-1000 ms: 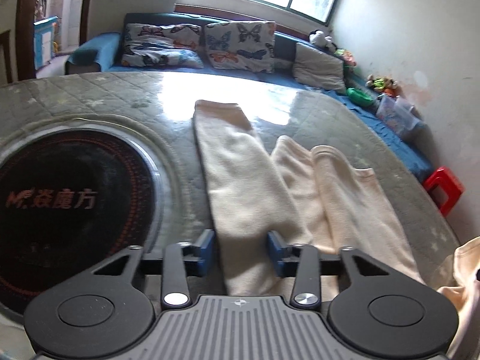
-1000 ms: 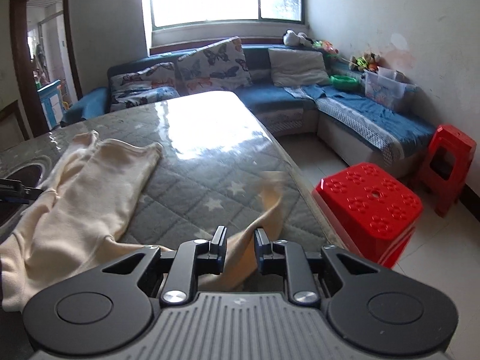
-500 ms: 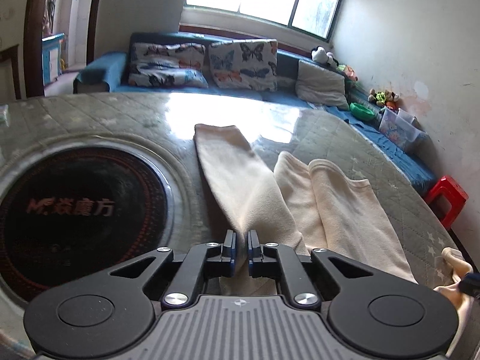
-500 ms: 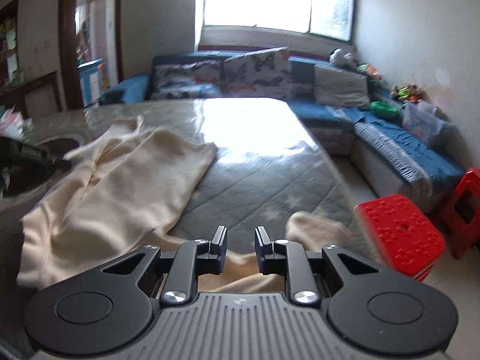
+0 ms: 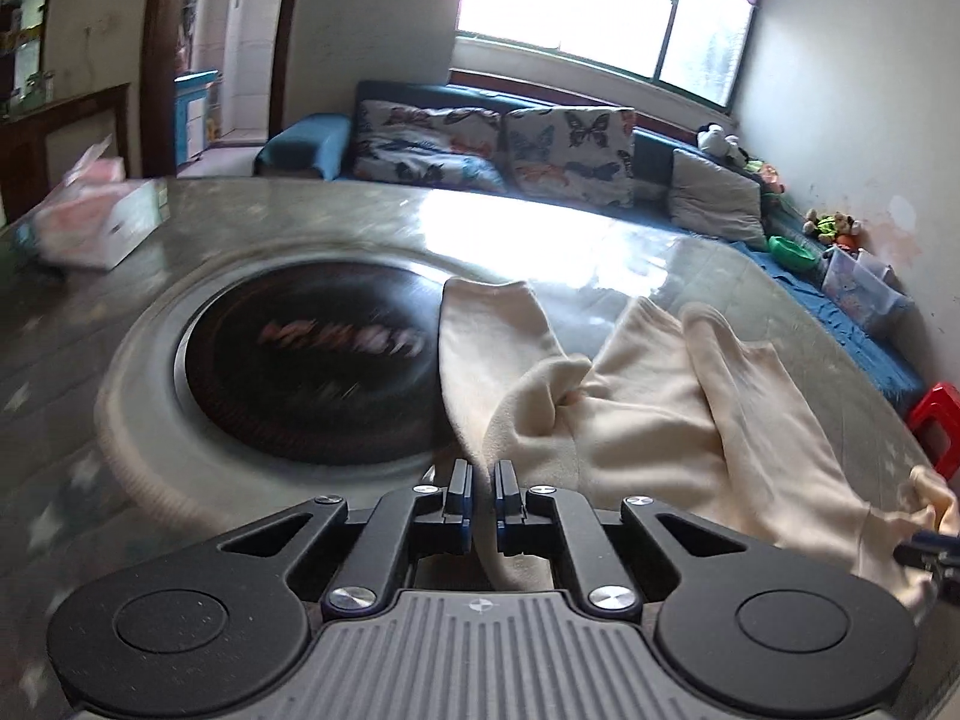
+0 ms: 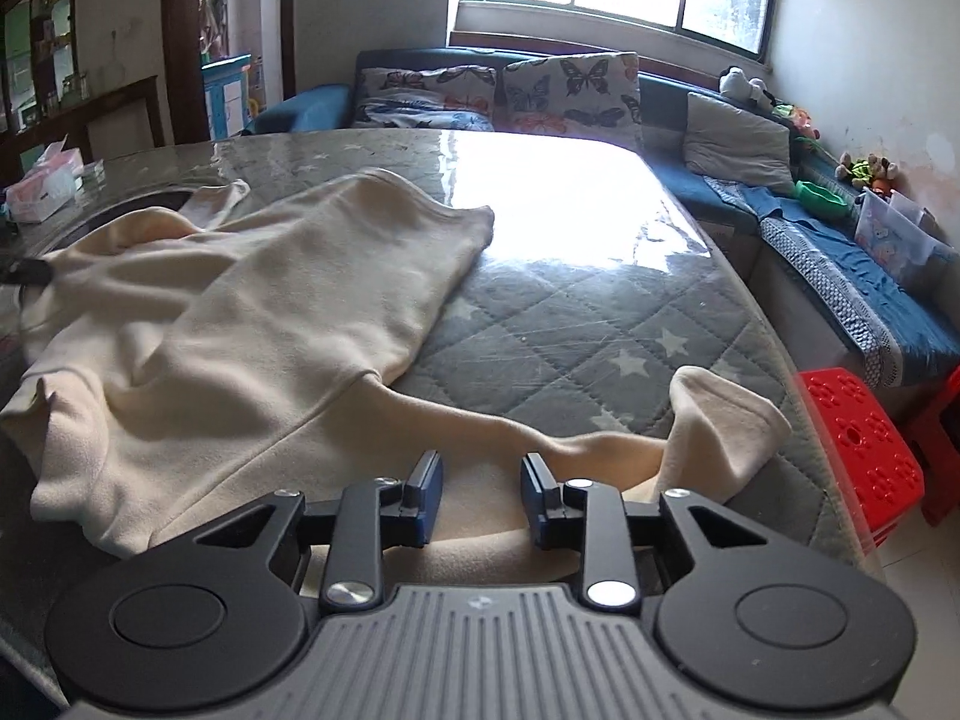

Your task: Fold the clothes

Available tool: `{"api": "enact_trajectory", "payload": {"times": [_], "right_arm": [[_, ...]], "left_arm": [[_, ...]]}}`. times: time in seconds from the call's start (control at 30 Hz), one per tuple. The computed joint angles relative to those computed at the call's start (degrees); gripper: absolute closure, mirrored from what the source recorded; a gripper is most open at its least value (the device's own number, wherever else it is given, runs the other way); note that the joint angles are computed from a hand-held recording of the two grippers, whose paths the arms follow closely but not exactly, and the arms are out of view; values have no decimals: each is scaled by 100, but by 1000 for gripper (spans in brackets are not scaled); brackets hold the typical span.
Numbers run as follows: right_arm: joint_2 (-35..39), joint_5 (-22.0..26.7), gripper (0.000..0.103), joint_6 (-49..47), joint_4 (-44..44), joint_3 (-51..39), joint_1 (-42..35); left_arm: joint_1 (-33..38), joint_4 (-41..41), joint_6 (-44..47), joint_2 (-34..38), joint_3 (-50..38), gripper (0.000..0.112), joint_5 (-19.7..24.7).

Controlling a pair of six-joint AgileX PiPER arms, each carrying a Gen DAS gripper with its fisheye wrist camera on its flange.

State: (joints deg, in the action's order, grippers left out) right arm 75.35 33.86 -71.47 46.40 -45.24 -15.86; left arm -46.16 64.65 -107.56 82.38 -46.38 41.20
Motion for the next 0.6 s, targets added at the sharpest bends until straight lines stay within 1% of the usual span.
{"api": "enact_trajectory", "payload": {"times": [0.2, 0.27, 0.33, 0.43, 0.5, 0.53, 0.57, 0.6], "right_arm": [[-191, 469, 74, 50, -388, -34, -237], [-308, 739, 74, 78, -552, -44, -345], [-399, 1018, 74, 52, -682, -75, -460], [-499, 1339, 73, 46, -879, -153, -524], [-512, 1530, 73, 87, -971, -268, -525], [-514, 1598, 73, 82, -982, -322, -521], [-514, 1645, 73, 59, -970, -372, -513], [-500, 1677, 72, 39, -932, -424, -489]], "left_arm": [[-862, -686, -98, -645, 578, 105, 698], [-1103, -925, -87, -757, 626, 105, 923], [-1189, -1184, 36, -925, 734, 104, 971], [-1191, -1350, 268, -1089, 802, 100, 1014], [-1203, -1408, 376, -1205, 821, 100, 1104], [-1213, -1413, 409, -1265, 819, 96, 1175], [-1224, -1418, 441, -1325, 817, 89, 1247], [-1240, -1418, 467, -1386, 815, 86, 1321]]}}
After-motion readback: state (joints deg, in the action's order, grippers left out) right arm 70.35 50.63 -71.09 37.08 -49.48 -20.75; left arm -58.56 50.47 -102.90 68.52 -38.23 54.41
